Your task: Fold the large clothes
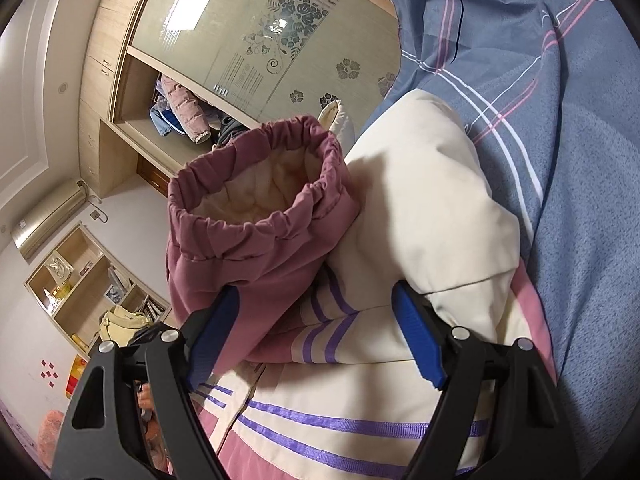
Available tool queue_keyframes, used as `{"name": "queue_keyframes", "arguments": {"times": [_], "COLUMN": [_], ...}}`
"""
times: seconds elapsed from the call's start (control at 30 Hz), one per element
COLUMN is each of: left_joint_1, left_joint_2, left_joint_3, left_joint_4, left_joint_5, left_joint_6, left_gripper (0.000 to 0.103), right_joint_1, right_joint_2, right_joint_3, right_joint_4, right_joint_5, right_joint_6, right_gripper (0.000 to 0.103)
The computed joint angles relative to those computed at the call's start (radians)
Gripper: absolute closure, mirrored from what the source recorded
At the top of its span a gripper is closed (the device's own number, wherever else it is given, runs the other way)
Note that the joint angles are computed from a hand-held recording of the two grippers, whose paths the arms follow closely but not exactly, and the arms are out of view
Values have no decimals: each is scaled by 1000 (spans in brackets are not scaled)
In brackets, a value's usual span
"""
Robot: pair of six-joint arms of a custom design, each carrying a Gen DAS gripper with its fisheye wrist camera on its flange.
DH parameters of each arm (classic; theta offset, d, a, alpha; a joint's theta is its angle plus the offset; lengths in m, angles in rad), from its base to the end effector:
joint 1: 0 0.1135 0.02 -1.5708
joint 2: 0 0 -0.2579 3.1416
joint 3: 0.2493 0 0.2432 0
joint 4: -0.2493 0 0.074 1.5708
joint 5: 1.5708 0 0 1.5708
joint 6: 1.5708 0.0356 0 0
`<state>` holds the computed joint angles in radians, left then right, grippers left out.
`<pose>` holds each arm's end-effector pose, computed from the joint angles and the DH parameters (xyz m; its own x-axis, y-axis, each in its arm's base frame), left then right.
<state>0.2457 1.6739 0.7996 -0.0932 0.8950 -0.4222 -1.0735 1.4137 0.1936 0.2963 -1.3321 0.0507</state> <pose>0.2962 0.0456 0.1485 -0.8422 -0.4754 -0.2543 -0.0744 0.5696 -0.8186 0.1099 -0.1300 0.1017 -0.3838 0.7322 -0.5627 -0.0522 0.5912 0.8048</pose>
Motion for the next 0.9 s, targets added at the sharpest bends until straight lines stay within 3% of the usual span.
{"name": "queue_keyframes", "arguments": {"times": [0.1,0.23,0.37,0.43,0.5,0.53,0.63,0.7,0.8,0.9], "left_joint_1": [60,167,204,210,217,218,196,106,-106,-358], "left_joint_2": [39,76,144,82,-34,-108,-325,-437,-459,-449], "left_joint_3": [15,2,17,-16,-74,-111,-184,-187,-161,-177], "left_joint_4": [68,195,164,147,130,127,38,-93,-230,-222], "left_joint_5": [44,-13,14,30,40,47,62,81,73,-34], "left_joint_6": [-48,-103,-54,-32,-31,-31,43,121,196,179], "left_gripper": [91,92,91,86,68,64,59,58,58,58], "right_joint_1": [-5,-8,-2,-3,-4,-4,-3,1,0,-2], "right_joint_2": [7,9,4,7,7,7,5,-1,-2,1], "right_joint_3": [0,-4,-11,-12,-14,-14,-14,-16,-21,-20], "right_joint_4": [-1,2,20,22,22,22,21,25,32,33], "right_joint_5": [-12,-19,-9,-12,-12,-12,-10,-3,-3,-8], "right_joint_6": [-5,-7,6,6,4,3,3,10,13,14], "right_gripper": [22,22,22,22,22,22,22,22,22,22]}}
